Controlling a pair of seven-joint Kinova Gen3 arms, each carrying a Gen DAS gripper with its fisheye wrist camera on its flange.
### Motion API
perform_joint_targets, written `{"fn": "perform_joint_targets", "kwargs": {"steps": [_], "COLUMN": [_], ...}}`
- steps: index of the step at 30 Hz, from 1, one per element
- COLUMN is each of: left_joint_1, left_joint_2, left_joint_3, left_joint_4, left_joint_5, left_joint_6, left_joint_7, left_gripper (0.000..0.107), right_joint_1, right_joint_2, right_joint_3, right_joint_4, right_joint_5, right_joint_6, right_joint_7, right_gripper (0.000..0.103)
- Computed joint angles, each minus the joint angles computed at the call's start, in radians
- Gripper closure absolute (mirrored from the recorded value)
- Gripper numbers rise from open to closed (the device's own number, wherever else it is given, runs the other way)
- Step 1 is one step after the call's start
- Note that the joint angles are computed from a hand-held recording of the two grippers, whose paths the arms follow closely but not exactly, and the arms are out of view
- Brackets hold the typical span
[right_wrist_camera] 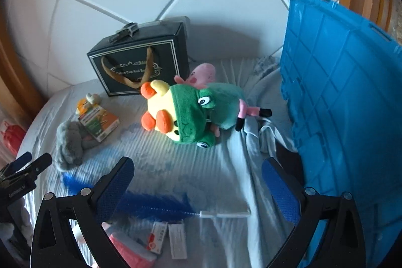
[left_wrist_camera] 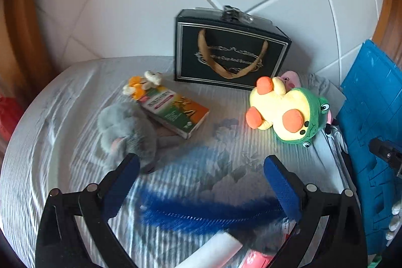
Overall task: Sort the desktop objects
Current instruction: 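Return both tools to the bed toward the duck-frog plush, then grasp the yellow duck plush in a green frog hat with both tools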
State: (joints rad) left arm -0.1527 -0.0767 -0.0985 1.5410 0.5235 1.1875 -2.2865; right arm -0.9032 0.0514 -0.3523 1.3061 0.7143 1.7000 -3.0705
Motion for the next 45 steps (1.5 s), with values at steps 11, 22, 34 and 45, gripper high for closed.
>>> {"fn": "perform_joint_targets", "kwargs": {"steps": [11,22,34,45], "left_joint_1": [0.146,0.131,0.150,0.120], "left_joint_2": [0.296,0.416,0.493,0.374], "left_joint_3": [0.198,0.263,0.303,0.288], "left_joint_4": [-0.089,-0.129,-0.202,-0.142], "left_joint_5": [-0.070,-0.006,-0.001,0.090], "left_joint_6": [-0.179,-0.186,-0.114,-0.125], "left_joint_7": [-0.128,-0.265,-0.266,-0.351], "left_gripper": [0.007,0.007,0.045,0.048], "right_joint_1": [0.141,0.150,0.202,0.164], "right_joint_2": [0.128,0.195,0.218,0.141], "right_joint_3": [0.144,0.207,0.243,0.211], "right_joint_4": [0.036,0.049,0.105,0.138], "right_joint_5": [-0.097,-0.131,-0.151,-0.051], "right_joint_6": [-0.231,-0.294,-0.413,-0.419], "right_joint_7": [0.069,0.012,0.025,-0.011], "right_gripper": [0.000,0.000,0.001,0.015]}}
